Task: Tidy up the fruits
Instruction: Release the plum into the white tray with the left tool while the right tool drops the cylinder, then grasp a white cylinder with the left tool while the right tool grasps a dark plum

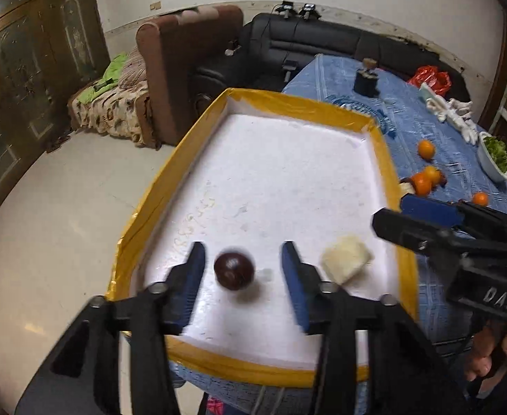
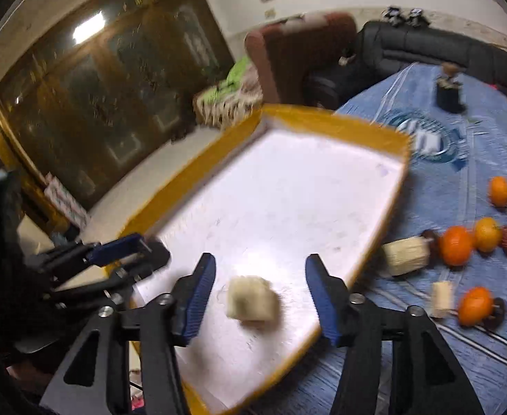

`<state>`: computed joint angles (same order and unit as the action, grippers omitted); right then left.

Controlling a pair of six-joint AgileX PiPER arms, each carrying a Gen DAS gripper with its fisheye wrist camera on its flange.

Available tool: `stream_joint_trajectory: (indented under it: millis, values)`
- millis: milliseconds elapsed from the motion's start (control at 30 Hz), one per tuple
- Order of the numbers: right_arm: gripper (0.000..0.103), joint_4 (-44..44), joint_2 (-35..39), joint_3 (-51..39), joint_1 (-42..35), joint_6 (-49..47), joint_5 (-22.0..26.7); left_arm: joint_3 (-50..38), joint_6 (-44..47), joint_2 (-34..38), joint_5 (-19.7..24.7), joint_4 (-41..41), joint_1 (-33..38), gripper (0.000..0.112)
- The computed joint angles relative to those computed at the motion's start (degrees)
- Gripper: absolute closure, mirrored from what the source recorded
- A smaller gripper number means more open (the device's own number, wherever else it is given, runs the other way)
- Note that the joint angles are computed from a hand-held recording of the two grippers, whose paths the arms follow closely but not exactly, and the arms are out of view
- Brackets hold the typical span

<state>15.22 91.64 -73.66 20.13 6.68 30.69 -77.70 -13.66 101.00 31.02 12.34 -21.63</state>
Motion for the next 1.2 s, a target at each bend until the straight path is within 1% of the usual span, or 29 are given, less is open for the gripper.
stream_joint_trajectory:
  millis: [67,133,167,233,333,400,433,500,533,600,667,733,767,833,867,900,967,1000,1067,1133,1200]
  values:
    - [0.045,-0.2,-6.4,5.2,-2.4,0.2,-0.7,0.3,5.3,-1.2,-1.1,-5.4,-1.5,0.062]
    - [0.040,0.9,-14.4,11.9,-6.9,-1.0,-0.3,-0.6,10.7,-1.7,-0.9,-10.2,-3.4,0.062]
    - [0.039,-0.4,-17.4,13.5,-9.2,-0.4,2.3,-0.9,13.4,-1.8,-0.8,-12.2,-4.4,0.062]
    - [0.039,1.3,-24.5,18.4,-16.5,-3.6,6.1,-2.2,18.0,-1.1,-0.2,-15.3,-7.0,0.062]
    - [0.036,4.6,-33.4,24.6,-29.5,-11.2,13.8,-6.2,19.1,1.7,2.3,-14.9,-11.5,0.062]
    - [0.036,5.6,-37.7,27.6,-36.6,-15.8,18.3,-8.4,20.2,3.6,3.4,-14.9,-14.0,0.062]
    - [0.036,7.7,-38.5,28.8,-41.9,-20.5,20.2,-10.7,20.5,5.5,4.6,-14.5,-15.3,0.062]
    - [0.036,10.6,-39.2,30.3,-47.6,-25.9,22.2,-14.1,20.0,8.4,5.8,-13.2,-17.2,0.062]
    - [0.036,12.4,-39.5,31.3,-50.3,-28.8,22.9,-17.3,20.0,10.8,7.2,-12.3,-18.2,0.062]
    - [0.036,14.3,-41.2,33.2,-54.0,-32.7,24.7,-21.2,20.3,14.4,9.2,-11.5,-18.9,0.062]
    - [0.036,13.0,-41.3,34.7,-51.4,-31.8,22.6,-25.2,21.7,17.5,12.2,-12.7,-18.7,0.062]
    - [0.037,10.3,-40.9,35.8,-48.2,-29.0,20.0,-27.5,21.5,19.6,13.9,-13.1,-18.4,0.062]
    - [0.038,9.6,-40.1,36.0,-46.8,-27.7,18.7,-27.8,21.8,19.9,14.0,-13.6,-18.1,0.062]
    - [0.040,11.8,-38.9,36.6,-48.2,-30.3,18.3,-29.3,22.1,20.9,15.1,-14.6,-17.4,0.062]
    - [0.046,11.5,-38.3,36.4,-47.2,-29.6,17.7,-29.9,22.5,21.2,15.4,-15.3,-17.1,0.062]
    - [0.049,9.3,-37.7,36.4,-44.2,-26.8,16.4,-30.6,22.6,21.6,15.8,-15.8,-17.0,0.062]
    - [0.059,5.5,-36.8,36.6,-40.1,-22.8,14.6,-32.4,21.8,22.6,17.2,-15.6,-16.9,0.063]
    - [0.062,2.2,-36.3,36.8,-37.5,-19.2,13.7,-33.0,21.5,23.0,17.7,-15.6,-16.9,0.064]
    - [0.068,-1.5,-37.2,37.7,-35.0,-15.4,12.0,-36.3,20.5,24.9,19.6,-16.1,-16.7,0.068]
    - [0.074,-2.7,-37.8,38.2,-35.0,-14.4,11.9,-38.7,19.4,26.5,21.0,-15.7,-17.0,0.070]
    - [0.074,1.6,-38.6,38.9,-38.3,-19.1,12.6,-42.0,18.1,28.6,22.8,-14.1,-17.6,0.072]
